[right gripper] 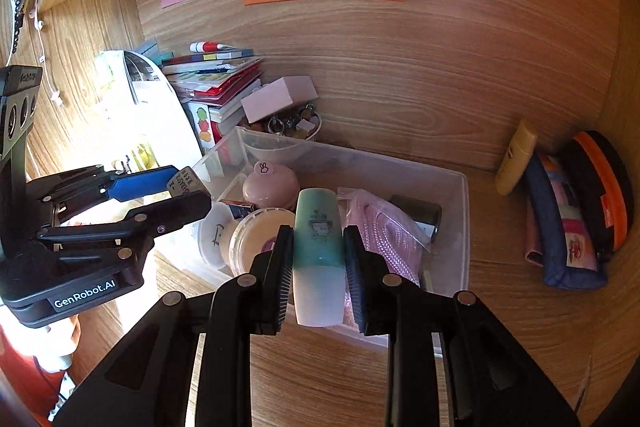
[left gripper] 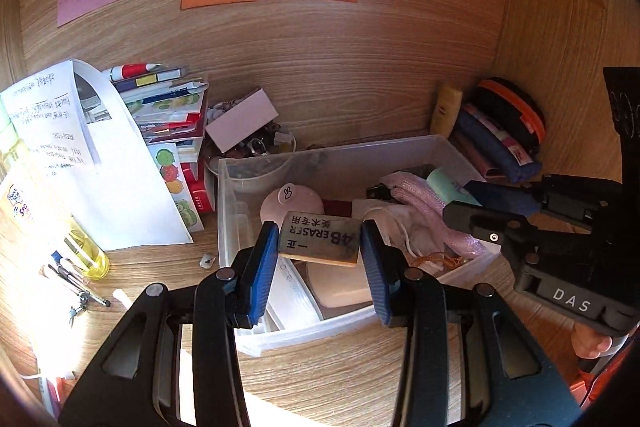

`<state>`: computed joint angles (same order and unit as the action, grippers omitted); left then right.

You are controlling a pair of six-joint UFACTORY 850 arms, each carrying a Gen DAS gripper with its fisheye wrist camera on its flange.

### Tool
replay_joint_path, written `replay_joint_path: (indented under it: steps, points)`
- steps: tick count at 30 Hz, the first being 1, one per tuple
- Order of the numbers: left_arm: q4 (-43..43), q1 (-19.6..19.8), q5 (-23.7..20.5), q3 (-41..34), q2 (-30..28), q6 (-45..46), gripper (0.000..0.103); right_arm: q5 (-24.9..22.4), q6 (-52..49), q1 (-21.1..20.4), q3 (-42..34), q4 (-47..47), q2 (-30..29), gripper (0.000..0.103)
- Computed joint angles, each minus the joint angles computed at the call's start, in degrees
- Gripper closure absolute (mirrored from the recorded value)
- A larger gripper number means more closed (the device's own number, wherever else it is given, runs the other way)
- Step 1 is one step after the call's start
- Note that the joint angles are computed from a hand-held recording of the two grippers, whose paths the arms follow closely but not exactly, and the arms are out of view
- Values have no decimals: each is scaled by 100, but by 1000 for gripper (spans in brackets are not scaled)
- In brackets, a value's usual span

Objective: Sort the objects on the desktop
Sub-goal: 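Carry the eraser and mint-green bottle over the clear box, then open the left tool to drop the eraser while the right tool releases the bottle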

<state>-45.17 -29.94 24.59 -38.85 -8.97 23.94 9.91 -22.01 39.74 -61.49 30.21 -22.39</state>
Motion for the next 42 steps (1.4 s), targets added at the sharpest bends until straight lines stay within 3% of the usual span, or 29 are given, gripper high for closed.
replay_joint_path:
  steps: [9,24,26,33,36,42]
  points:
    - [313,177,-204,-243,-345,-256,62,-150,-764,-33,-308,685,-317,80]
    - [684,237,-355,-326,-508,-542,61,-251,-752,-70,-447,620,-504,80]
    - [745,219,-299,-294,-466,-597,52,-234,-949,-55,-428,809,-479,80]
    - [773,151,-36,-140,-293,-637,42,-183,-1095,-19,-335,1003,-355,79]
    - [712,124,20,-95,-222,-585,42,-114,-1369,-7,-277,1342,-296,73]
    - [170,-15,186,-7,-89,-111,34,202,-1993,50,-86,2110,-120,50]
